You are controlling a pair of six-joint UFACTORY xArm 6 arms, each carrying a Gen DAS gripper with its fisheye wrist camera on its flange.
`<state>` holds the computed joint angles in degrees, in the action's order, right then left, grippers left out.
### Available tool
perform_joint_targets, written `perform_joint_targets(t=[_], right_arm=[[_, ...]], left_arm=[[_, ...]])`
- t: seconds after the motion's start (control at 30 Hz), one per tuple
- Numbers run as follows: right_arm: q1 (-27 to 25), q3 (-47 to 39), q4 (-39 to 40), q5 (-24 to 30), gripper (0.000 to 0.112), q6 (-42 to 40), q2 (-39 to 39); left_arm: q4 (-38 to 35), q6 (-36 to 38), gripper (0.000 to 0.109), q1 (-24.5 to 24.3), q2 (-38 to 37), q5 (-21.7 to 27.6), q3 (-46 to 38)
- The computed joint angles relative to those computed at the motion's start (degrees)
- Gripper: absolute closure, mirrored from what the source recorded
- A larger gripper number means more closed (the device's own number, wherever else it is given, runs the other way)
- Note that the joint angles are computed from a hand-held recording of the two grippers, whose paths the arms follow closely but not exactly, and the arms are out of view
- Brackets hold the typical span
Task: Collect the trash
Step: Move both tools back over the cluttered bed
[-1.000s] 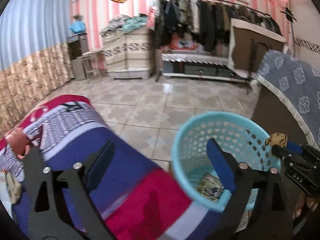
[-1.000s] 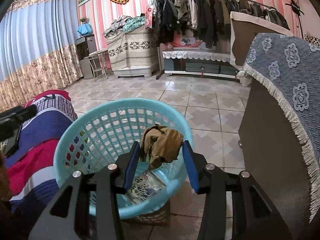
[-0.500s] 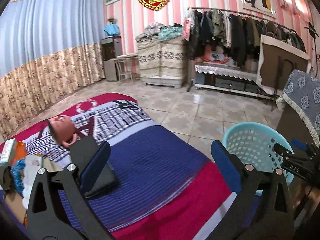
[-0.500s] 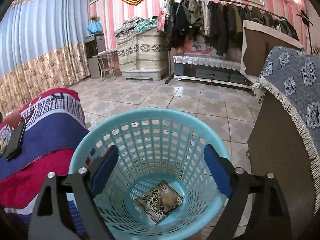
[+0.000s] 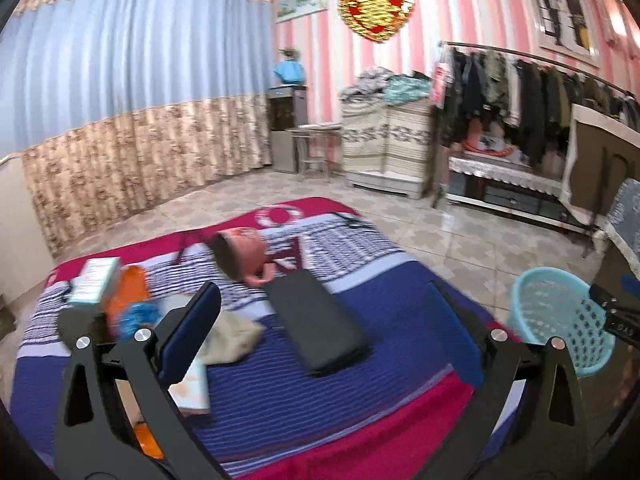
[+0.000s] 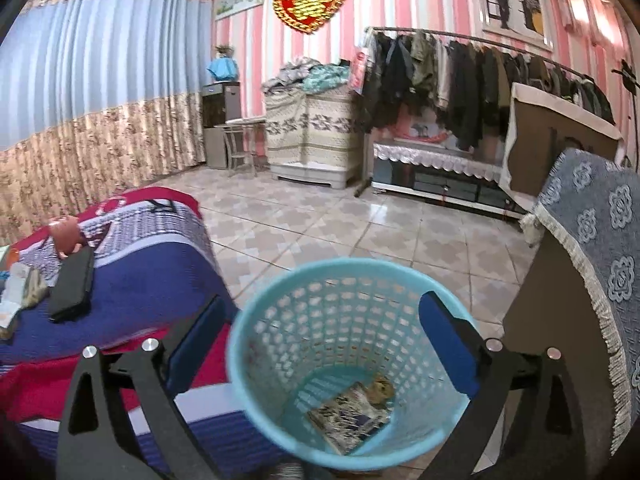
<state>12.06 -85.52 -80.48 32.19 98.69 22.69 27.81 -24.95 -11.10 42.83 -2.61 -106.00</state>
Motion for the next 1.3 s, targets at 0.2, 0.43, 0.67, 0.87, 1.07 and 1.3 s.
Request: perform_joint_targets(t=[0.2,0.43,0.67,0.87,1.07,1.3], right_arm=[[3.0,-5.0,1.0,-0.7,0.017,-2.3,3.2],[5.8,-11.6,4.2,-2.0,0.017,-7.5,8.1],[8.0,-15.9,7.0,-1.5,0.017,-10.9,11.5],[8.8,-18.2,8.7,-1.0,0.017,-12.7,13.3],[10.0,-20.6,10.3,-0.3,0.017,-14.7,15.2],[10.9,-24.2,12.6,0.0,0.017,-17.9,17.8]], left_arm=[[14.1,-15.8,0.011,6.1,-3.6,-0.2,3.7],[26.6,-28.1,0.011,10.8,-5.5,1.0,5.1],[28.7,-30.5,0.011,14.3,-5.7,0.3,7.0],[23.6,-25.6,0.011,15.3,-5.4,-0.4,8.4],[21.3,-23.0,0.011,15.8,-5.4,-1.6,9.6],[14.2,-16.6,0.011,16.3,-5.3,-3.0,11.7]])
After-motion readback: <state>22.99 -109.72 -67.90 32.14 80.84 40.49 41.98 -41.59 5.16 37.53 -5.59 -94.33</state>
